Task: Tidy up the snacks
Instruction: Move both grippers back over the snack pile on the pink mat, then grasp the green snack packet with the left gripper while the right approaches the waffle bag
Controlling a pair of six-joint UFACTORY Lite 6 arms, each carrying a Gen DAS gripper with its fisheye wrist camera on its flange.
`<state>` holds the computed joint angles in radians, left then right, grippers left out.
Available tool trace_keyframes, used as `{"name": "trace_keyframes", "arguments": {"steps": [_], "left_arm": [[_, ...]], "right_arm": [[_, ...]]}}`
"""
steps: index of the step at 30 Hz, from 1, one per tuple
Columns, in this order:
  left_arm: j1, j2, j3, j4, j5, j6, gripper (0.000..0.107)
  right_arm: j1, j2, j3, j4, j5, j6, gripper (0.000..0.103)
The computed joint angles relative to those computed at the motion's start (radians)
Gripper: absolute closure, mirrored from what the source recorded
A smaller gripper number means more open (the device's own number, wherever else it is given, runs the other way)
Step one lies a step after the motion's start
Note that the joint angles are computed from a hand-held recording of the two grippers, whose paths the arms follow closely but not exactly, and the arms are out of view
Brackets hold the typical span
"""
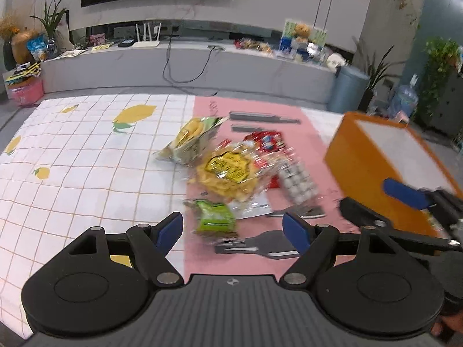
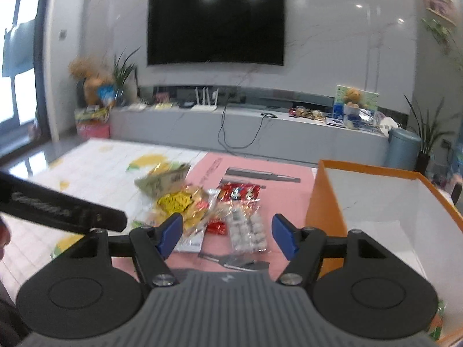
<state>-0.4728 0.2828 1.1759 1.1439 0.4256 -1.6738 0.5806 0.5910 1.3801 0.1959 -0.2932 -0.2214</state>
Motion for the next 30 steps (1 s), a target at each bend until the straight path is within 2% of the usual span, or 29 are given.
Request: {"name": "trace_keyframes", "arguments": {"steps": [3,7,9,11,14,15,16,17,18,19,22,26,28,29,30], "left_arm": [[0.062,0.074,0.042,-0.053,-0.035,0.079,0.015],[0.136,0.218,0.165,-0.298,-0.068,0.323,0.015],[0.16,0.255,0.179,-0.275,-0.125,0.315,0.015],[0.161,0.307,0.234,-0.326,-0.098,0.366,0.016],[0.177,0.347,0.277,-0.43,-0.109,0.452,0.02],[0.182,0.355,0.288,-0.457,-0.106,0.472,0.035],[0.185,0.36,0.289,-0.462,-0.107,0.46,0.046],[0.196,0.346,0.266,-0.483,-0.149,0.472,0.053],[0.203,0.33,0.24,-0.517,-0.183,0.505,0.067],[0.2,0.333,0.247,-0.51,-0.179,0.507,0.073],[0.175,0.311,0.218,-0.357,-0.162,0.402,0.078],[0.167,0.287,0.183,-0.303,-0.165,0.349,0.076],[0.175,0.283,0.171,-0.319,-0.173,0.368,0.058],[0.183,0.29,0.172,-0.317,-0.184,0.365,0.053],[0.193,0.295,0.164,-0.286,-0.201,0.328,0.041]], "right_arm": [[0.008,0.033,0.035,0.013,0.022,-0.015,0.033],[0.007,0.113,0.117,0.065,0.081,-0.028,0.032],[0.009,0.146,0.145,0.131,0.094,-0.093,0.032],[0.012,0.164,0.156,0.224,0.103,-0.177,0.032],[0.008,0.168,0.161,0.172,0.112,-0.114,0.032],[0.008,0.165,0.159,0.167,0.109,-0.108,0.032],[0.008,0.165,0.16,0.171,0.107,-0.114,0.032],[0.009,0.163,0.158,0.177,0.102,-0.118,0.032],[0.01,0.161,0.156,0.178,0.101,-0.117,0.032],[0.01,0.159,0.154,0.17,0.101,-0.107,0.032],[0.011,0.165,0.162,0.159,0.118,-0.104,0.032],[0.021,0.17,0.161,0.249,0.124,-0.208,0.032],[0.026,0.172,0.16,0.277,0.124,-0.24,0.032],[0.027,0.173,0.16,0.276,0.124,-0.24,0.032],[0.03,0.173,0.158,0.278,0.116,-0.242,0.032]]}}
